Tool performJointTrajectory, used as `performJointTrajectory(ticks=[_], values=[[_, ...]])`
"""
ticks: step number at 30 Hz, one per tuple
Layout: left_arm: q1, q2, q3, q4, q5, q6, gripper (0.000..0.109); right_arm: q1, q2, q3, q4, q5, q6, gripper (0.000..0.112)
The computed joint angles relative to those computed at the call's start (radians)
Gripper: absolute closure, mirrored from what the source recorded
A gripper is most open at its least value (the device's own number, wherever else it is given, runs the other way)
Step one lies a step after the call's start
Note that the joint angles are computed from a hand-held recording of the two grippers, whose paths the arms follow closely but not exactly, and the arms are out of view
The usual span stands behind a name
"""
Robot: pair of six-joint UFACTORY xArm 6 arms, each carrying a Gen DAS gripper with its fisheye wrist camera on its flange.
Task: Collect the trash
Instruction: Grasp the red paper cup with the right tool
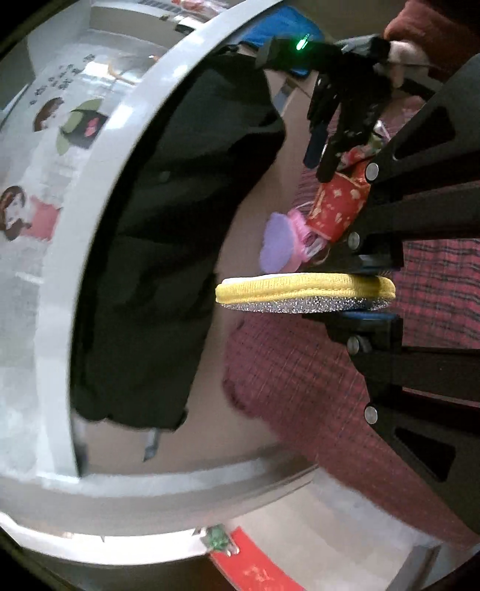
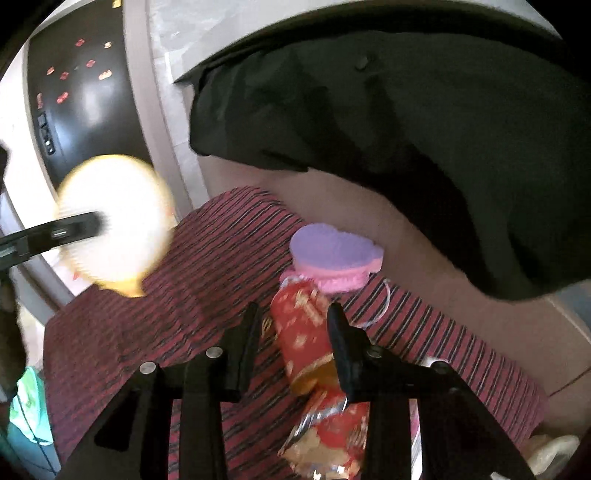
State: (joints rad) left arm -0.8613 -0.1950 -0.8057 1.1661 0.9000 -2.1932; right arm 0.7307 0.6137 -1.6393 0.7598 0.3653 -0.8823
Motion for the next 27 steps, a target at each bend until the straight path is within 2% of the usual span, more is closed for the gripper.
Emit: performJointTrajectory(ticks=[4,6,9,10,12,18,21,23,27], values=[[-0.057,-0.061,0.064,0.008,0.061,-0.081,0.094,-0.024,0.14,-0.205,-0.165,0.109,0.187,0.076],[-0.085,-0.072,0.088,0.008,0.086,-0.126,0.094,-0.033,0.188,-0.269,-0.222,0.134,0.266,0.076],[-0.111,-0.086,0.133,0.029,0.076,-0.233,0.094,-0.056,0.253,-0.362,-0.216,0.237,0.317,0.074],[-0.115,-0.092,0.143,0.031,0.066,-0.255,0.094,-0.062,0.259,-0.369,-0.198,0.275,0.312,0.07],[-0.111,-0.078,0.156,0.048,0.033,-0.312,0.094,-0.064,0.223,-0.307,-0.123,0.282,0.241,0.067],[-0.109,-0.04,0.163,0.07,-0.014,-0.393,0.094,-0.024,0.064,-0.058,-0.101,0.221,0.068,0.063],[-0.117,-0.01,0.141,0.057,-0.006,-0.388,0.094,-0.021,0.057,-0.049,-0.097,0.239,0.08,0.06],[-0.126,0.007,0.125,0.043,0.003,-0.378,0.094,-0.027,0.077,-0.079,-0.088,0.283,0.098,0.058],[-0.136,0.026,0.109,0.03,0.0,-0.372,0.094,-0.039,0.091,-0.097,-0.025,0.326,0.052,0.057]])
